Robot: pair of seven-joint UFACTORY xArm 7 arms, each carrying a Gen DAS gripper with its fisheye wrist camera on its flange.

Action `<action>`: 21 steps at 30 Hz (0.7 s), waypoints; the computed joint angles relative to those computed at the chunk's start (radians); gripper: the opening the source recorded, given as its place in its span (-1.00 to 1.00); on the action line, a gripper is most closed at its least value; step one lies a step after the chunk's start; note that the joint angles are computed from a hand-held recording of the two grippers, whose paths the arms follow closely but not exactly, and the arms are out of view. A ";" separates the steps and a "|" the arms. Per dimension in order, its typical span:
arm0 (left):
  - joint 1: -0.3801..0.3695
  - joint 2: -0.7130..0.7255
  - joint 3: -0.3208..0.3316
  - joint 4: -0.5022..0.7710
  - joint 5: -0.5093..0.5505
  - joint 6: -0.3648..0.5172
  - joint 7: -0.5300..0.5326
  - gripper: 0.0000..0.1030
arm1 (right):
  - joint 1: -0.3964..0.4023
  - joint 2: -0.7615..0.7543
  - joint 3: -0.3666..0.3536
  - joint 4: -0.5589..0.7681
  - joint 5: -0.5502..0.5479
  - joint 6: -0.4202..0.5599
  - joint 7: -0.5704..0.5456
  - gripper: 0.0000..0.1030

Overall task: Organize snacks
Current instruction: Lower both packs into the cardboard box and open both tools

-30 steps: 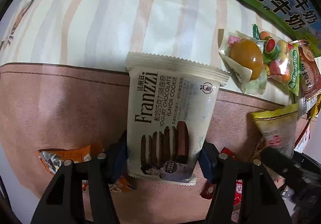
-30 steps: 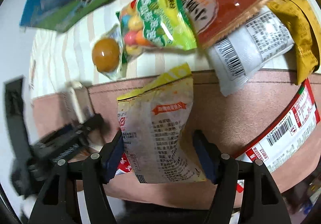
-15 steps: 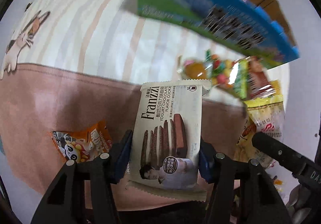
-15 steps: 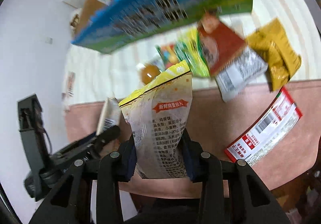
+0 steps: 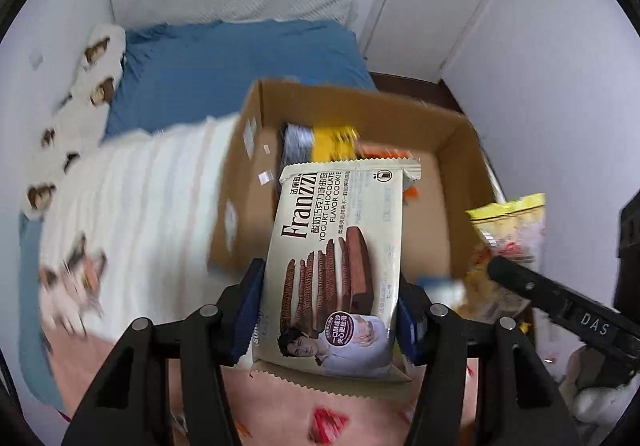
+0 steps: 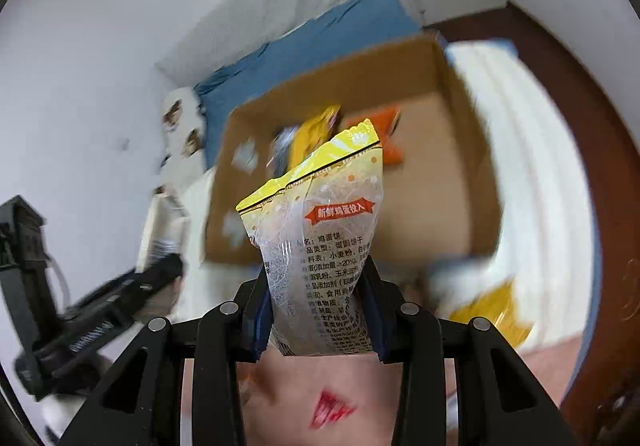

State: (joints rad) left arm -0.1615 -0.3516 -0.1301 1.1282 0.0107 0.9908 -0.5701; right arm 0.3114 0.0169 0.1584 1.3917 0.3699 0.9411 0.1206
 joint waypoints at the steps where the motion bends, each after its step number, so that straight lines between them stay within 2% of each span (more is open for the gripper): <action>1: 0.011 0.053 -0.001 0.043 0.031 0.014 0.012 0.06 | 0.000 0.052 -0.002 0.058 -0.042 0.011 0.016 -0.20; 4: 0.020 0.141 0.015 0.110 0.047 0.065 0.036 0.06 | -0.002 0.179 -0.007 0.204 -0.112 0.061 0.058 -0.20; 7: 0.022 0.230 0.038 0.148 0.010 0.105 0.066 0.06 | 0.003 0.283 -0.007 0.305 -0.149 0.110 0.088 -0.20; 13: 0.024 0.353 0.057 0.180 -0.032 0.141 0.089 0.06 | 0.020 0.421 -0.001 0.393 -0.175 0.132 0.112 -0.20; 18: 0.020 0.387 0.058 0.174 -0.056 0.152 0.110 0.06 | 0.033 0.501 0.008 0.449 -0.175 0.142 0.113 -0.20; 19: 0.019 0.398 0.057 0.179 -0.059 0.163 0.126 0.10 | 0.030 0.530 0.016 0.477 -0.162 0.170 0.103 -0.18; 21: 0.017 0.407 0.057 0.185 -0.072 0.182 0.134 0.10 | 0.027 0.579 0.020 0.530 -0.145 0.238 0.107 0.08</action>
State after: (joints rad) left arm -0.1442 0.0550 -0.0729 1.3133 -0.0612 1.1726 -0.4363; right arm 0.3383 0.5959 0.1788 1.9217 0.2249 1.1787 0.2273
